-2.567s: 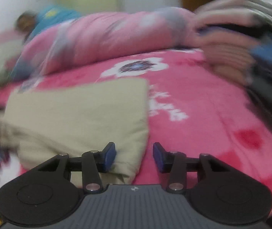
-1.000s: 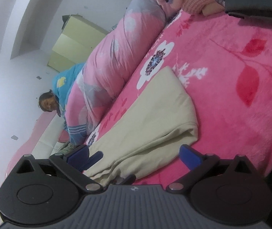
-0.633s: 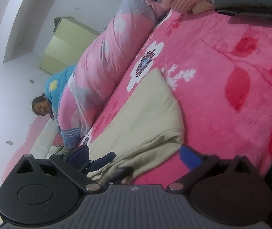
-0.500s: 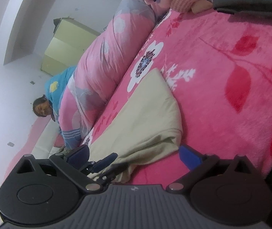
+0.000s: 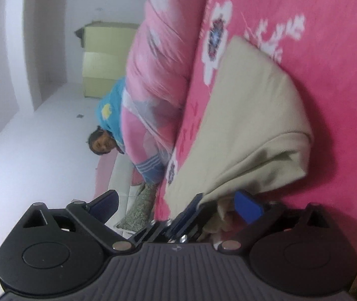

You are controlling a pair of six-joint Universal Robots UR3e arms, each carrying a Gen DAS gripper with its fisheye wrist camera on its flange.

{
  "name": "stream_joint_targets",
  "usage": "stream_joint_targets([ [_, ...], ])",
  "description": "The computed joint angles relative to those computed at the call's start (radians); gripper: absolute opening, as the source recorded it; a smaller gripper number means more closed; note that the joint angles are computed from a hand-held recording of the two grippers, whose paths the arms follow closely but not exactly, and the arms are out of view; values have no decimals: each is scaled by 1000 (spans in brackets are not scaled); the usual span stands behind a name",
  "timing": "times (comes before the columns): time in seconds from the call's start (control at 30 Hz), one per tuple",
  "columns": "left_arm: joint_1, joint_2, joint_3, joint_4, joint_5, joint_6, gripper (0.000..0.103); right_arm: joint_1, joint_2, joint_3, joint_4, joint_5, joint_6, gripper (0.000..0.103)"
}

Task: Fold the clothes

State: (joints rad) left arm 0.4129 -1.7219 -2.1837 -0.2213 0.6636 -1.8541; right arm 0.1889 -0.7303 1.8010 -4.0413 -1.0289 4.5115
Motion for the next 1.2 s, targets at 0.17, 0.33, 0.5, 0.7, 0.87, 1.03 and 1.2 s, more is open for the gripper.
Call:
stream_joint_targets([
  [0.17,6,0,-4,-2,-13,-15,3,-8,132,-169,-22,-2,119,98],
  [0.33,-4,-21,5,38,4,-69,7,10,263,-286,-168,-72,253,93],
  [0.5,-46,-65,25,119,89,-144,29,60,283,-249,-217,-215,242,82],
  [0.7,-48,-90,-23,232,112,-179,30,103,263,-207,-236,-344,207,82],
  [0.87,-76,-121,-79,415,169,-236,30,132,263,-184,-275,-435,136,82],
  [1.03,-90,-207,-179,789,203,-302,20,143,242,-165,-268,-469,81,75],
  [1.2,-104,-388,-246,1165,240,-216,18,140,184,-95,-250,-488,-89,72],
])
